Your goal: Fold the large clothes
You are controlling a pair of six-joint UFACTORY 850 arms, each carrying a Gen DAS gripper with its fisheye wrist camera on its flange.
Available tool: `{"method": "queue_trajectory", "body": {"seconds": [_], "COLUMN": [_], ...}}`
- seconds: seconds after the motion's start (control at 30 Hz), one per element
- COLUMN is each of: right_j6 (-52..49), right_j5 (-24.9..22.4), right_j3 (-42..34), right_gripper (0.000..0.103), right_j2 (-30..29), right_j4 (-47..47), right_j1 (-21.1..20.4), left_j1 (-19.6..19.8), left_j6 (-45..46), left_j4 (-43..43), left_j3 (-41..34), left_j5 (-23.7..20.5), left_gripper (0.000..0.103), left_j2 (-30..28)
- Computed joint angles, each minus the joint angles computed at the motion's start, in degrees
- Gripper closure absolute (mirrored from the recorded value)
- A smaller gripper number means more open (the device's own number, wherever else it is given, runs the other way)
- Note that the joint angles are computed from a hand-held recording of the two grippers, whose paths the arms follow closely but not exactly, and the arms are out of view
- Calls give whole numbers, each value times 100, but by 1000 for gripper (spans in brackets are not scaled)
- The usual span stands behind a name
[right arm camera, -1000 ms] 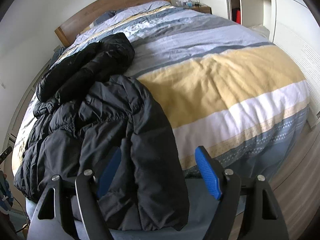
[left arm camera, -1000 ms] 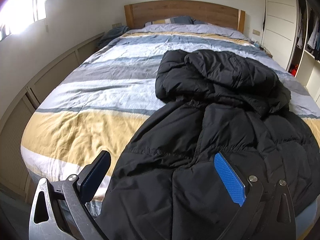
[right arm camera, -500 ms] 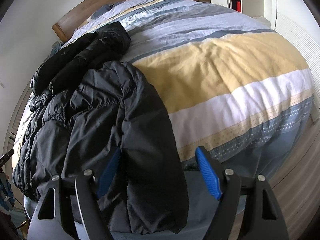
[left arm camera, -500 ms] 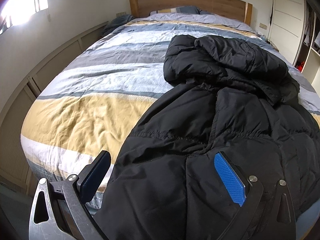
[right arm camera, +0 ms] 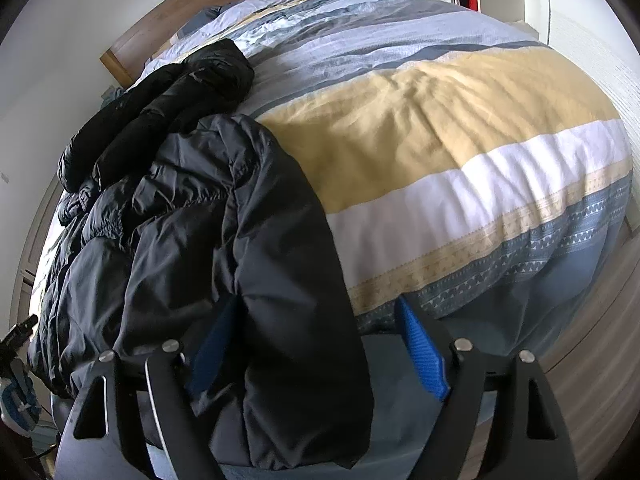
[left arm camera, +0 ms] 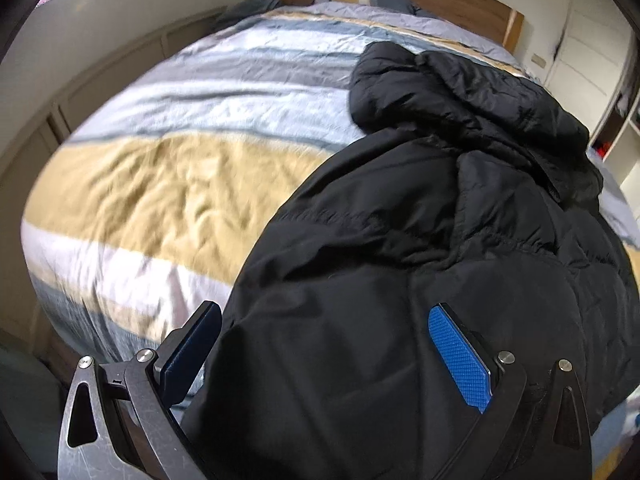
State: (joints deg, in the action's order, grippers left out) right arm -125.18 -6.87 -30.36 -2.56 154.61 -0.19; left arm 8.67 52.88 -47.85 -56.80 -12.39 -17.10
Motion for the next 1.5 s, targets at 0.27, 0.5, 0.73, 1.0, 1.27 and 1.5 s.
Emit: {"method": "queue_trajectory", "body": {"seconds": [0.27,0.5,0.73,1.0,1.27,1.5], "right_j6": [1482,2803,3441,3455,3336,3174], "right_j5": [-399,-1172,-2134,-2631,-2778,-3066], "right_j3": [110,211,220,282,393,445], "right_gripper": [23,23,23,23,27,59], "right_j2": [-33,-178,-462,-528,-478,-495], "right_j4": [-1487,-2781,-3361,-3219,-3071,-3032], "right_j1": [-190,-519,-708,-719,-722,-699], "left_j1": [594,1023,1343,1414,1322,1228], "left_j6": [869,1070,1289,1538,1748,1709], "left_j4": [-1189,-1816,-2273,-2559,-2616,-2531], "left_j3": [-214,-441,-493,-448,-299,-188], "left_j5": [-1127,-2321,-3299,-4122,-4512,-4556], "left_gripper": [1,1,1,1,18,37], "left_j2": [-333,-739,-982,-1032,-920,-812]}}
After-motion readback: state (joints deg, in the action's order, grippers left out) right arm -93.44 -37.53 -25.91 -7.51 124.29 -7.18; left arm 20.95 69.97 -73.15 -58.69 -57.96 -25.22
